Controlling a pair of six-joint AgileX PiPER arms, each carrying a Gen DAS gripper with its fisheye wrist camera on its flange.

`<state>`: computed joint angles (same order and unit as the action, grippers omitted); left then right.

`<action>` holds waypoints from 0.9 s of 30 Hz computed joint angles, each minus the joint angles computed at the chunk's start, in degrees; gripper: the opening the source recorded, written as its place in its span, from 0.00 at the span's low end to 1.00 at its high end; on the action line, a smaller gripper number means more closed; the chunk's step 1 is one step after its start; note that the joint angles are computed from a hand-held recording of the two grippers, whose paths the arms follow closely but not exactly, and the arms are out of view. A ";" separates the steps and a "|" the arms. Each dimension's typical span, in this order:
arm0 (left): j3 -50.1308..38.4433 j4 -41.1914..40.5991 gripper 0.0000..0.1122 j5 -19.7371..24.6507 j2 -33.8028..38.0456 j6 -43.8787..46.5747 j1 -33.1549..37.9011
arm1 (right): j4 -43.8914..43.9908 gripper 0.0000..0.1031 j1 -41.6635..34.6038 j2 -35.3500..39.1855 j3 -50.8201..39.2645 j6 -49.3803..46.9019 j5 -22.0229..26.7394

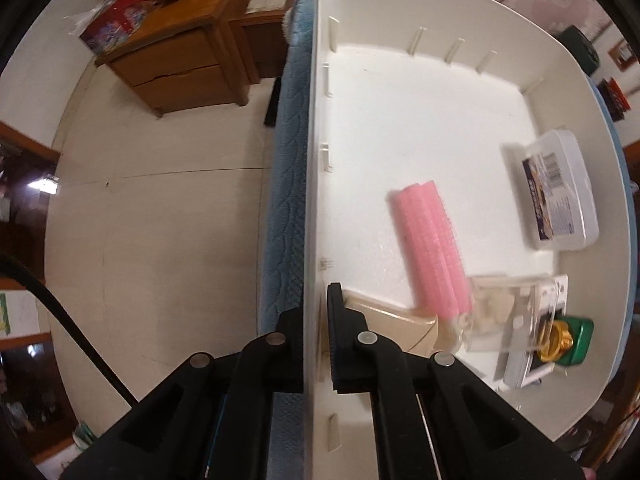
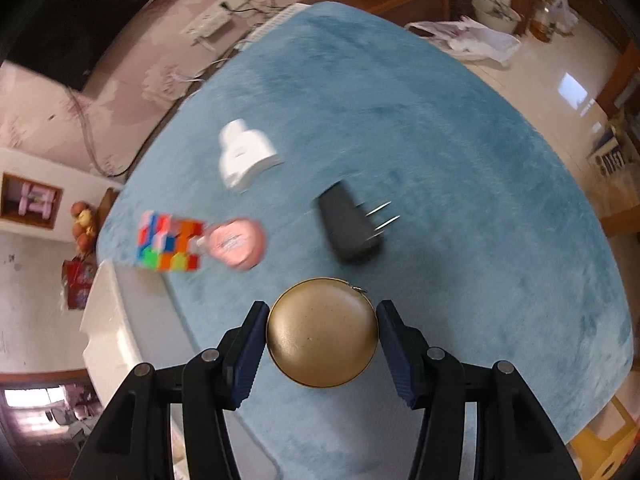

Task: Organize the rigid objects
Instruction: 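Lift the gold compact and carry it toward the tray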

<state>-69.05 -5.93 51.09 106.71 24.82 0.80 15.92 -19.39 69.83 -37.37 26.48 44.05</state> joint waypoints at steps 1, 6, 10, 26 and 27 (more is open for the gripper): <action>-0.01 -0.71 0.04 0.16 0.04 1.40 0.39 | -0.95 0.54 2.28 -0.38 -0.41 2.29 -0.07; -0.07 -2.65 0.04 0.64 -0.04 8.08 1.80 | -5.36 0.54 14.85 -2.43 -2.46 14.75 -0.46; -2.61 -4.61 0.04 3.16 1.79 12.12 3.63 | -9.04 0.54 24.03 -2.20 -4.84 23.26 -0.95; -6.40 -7.53 0.10 7.02 4.94 21.78 5.88 | -18.82 0.54 50.33 9.76 -17.06 39.68 0.35; -6.38 -7.65 0.10 7.09 4.96 22.02 5.90 | -18.94 0.54 51.24 10.38 -17.59 40.05 0.36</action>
<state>-75.43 -13.59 58.18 111.67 46.84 6.69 -3.02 31.85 80.20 -54.95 66.52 44.42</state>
